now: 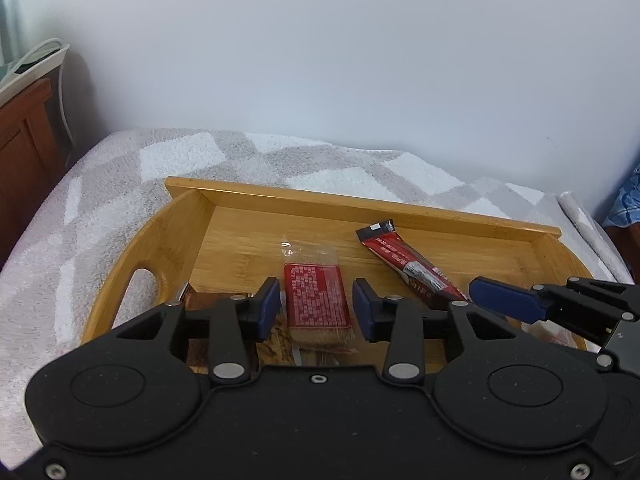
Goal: Organize snacks
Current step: 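Open both tools and release the snacks onto the tray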
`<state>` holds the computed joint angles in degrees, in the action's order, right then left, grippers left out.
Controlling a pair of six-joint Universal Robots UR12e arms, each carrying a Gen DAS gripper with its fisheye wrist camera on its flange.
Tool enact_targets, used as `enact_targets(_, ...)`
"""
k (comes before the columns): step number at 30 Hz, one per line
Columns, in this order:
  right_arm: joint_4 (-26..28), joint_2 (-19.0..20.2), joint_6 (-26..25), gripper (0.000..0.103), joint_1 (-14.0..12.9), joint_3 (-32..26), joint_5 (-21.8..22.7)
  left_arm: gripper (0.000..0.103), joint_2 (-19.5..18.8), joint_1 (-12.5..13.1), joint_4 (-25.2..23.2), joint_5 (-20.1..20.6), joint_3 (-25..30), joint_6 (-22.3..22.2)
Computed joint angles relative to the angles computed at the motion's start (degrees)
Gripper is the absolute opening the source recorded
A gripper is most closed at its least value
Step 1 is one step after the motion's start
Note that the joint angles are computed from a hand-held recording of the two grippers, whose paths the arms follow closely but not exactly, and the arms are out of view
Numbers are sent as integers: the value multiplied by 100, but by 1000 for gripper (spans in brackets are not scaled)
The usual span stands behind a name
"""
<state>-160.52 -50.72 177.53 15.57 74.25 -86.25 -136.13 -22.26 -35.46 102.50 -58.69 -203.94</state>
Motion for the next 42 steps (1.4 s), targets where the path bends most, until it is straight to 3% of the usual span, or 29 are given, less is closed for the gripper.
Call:
enact_targets(7,-126,-154,72,49,-18,223,-31,44,144,-47,67,100,-192,105)
enact_targets(29,-494,-670,320,62,-39,898,-152,77,771,-195,361,272,-1051,103)
enact_targets(42,-757,-1036,477,68,-48,1351,-28,79,1229,-324,464,389,-1629,120)
